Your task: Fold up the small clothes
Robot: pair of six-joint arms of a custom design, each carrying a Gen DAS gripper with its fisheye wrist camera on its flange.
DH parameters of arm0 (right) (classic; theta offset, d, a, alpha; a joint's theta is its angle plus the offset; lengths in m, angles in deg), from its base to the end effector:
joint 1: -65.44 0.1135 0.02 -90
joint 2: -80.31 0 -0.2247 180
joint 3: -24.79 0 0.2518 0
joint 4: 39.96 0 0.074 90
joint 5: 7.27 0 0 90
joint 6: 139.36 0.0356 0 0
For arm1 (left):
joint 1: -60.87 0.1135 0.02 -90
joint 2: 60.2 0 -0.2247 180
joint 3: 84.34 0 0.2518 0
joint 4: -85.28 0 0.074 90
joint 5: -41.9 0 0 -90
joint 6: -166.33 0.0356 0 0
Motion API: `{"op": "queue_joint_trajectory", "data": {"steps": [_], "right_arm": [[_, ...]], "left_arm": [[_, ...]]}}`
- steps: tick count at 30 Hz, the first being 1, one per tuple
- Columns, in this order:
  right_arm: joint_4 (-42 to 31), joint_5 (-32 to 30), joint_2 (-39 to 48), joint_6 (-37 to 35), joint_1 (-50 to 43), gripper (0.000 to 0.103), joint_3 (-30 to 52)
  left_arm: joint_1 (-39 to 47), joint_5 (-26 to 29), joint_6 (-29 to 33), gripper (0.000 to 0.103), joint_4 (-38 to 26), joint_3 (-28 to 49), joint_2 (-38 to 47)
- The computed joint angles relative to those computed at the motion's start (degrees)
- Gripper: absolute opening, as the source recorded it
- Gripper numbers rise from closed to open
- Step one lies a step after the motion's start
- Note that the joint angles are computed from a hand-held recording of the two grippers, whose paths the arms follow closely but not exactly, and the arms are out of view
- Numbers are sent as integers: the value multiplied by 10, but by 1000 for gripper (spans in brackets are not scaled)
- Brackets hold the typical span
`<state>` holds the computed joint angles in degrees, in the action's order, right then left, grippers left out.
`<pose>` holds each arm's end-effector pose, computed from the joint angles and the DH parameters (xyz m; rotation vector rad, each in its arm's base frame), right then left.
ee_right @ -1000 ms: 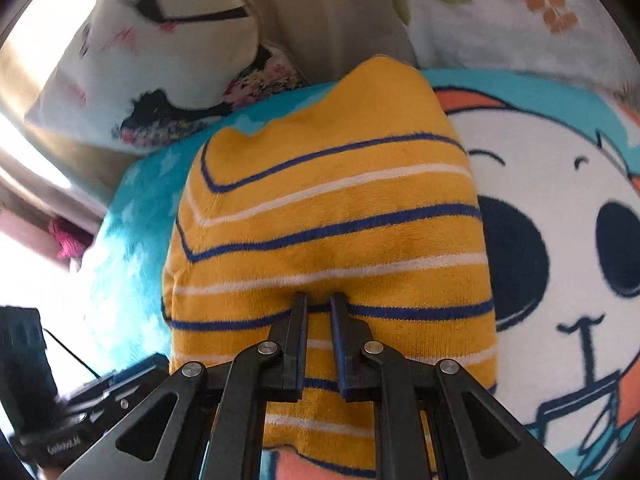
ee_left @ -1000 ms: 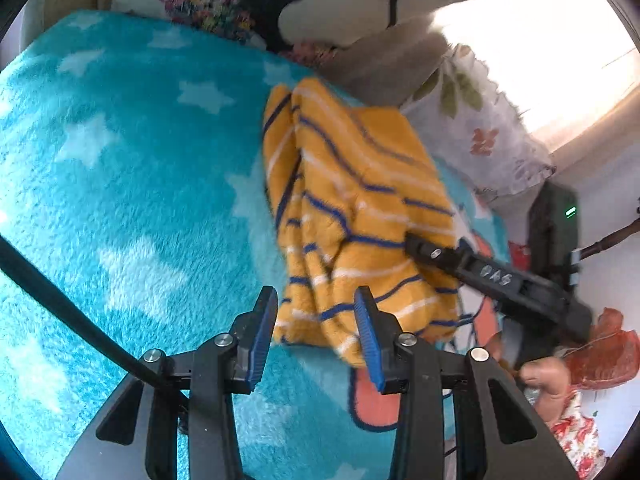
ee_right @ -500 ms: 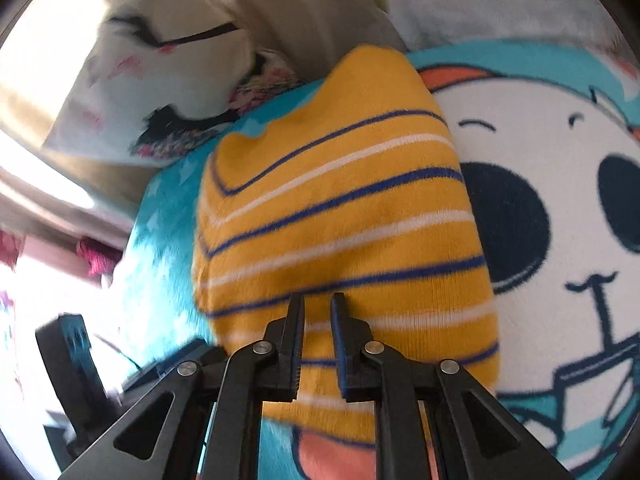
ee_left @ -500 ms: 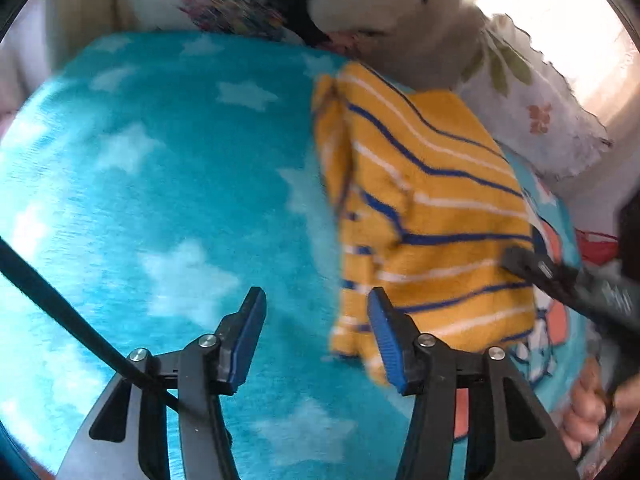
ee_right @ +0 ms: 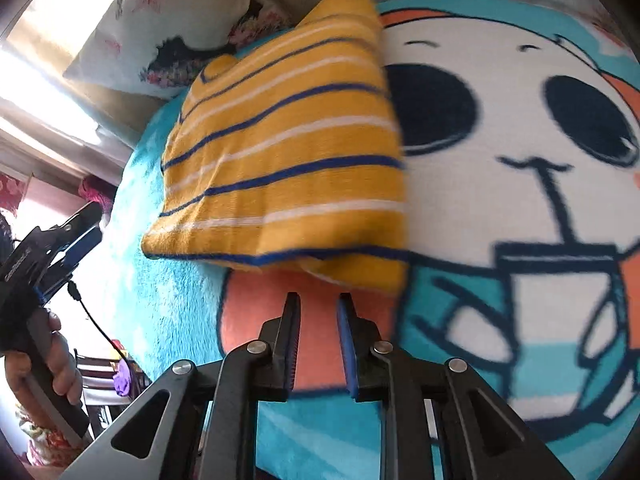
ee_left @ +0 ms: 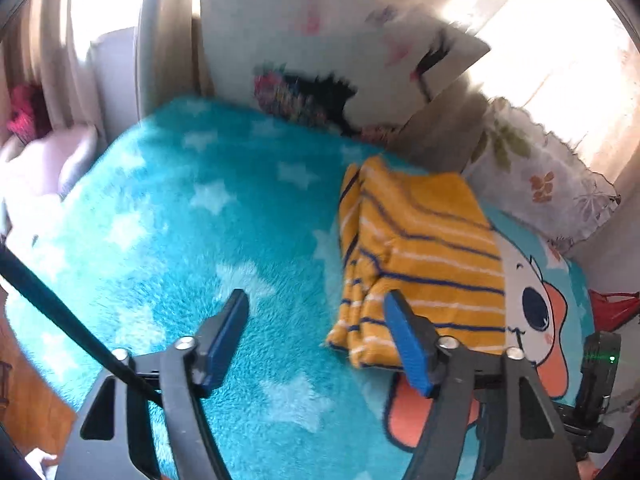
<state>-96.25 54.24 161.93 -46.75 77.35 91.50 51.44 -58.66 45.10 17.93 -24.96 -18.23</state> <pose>0.2553 0.0712 0.1713 -0.3423 2.7655 0.7594 0.1622 -0.0203 0.2557 -0.5384 2.3643 -0.0969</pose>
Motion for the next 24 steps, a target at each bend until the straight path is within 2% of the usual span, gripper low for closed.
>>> {"op": "queue_joint_trajectory", "data": {"steps": [2,4,5,7,10,13,15,19,24], "right_arm": [[-15,-7,-15,-26,-29,23,-1],[-31,-10,-32,-54,-57,29,-1],[-36,-10,-40,-66,-69,31,-3],[-51,-12,-52,-95,-94,32,-7],[-64,-9,-63,-120,-111,33,-9],[-66,3,-83,-144,-121,33,-18],[-69,9,-95,-162,-131,33,-27],[-70,2,-83,-178,-146,33,-27],[-54,4,-61,-153,-117,33,-9]], "left_arm": [[-95,-105,-57,85,-17,18,-10],[-189,-206,-112,95,-40,40,-2],[-234,-247,-136,97,-48,51,3],[-276,-269,-154,103,-44,57,-1],[-275,-216,-171,103,-32,54,-6],[-276,-170,-205,103,-59,66,26],[-291,-165,-219,103,-69,65,38],[-349,-215,-264,103,-98,73,64],[-430,-382,-347,103,-209,137,109]]}}
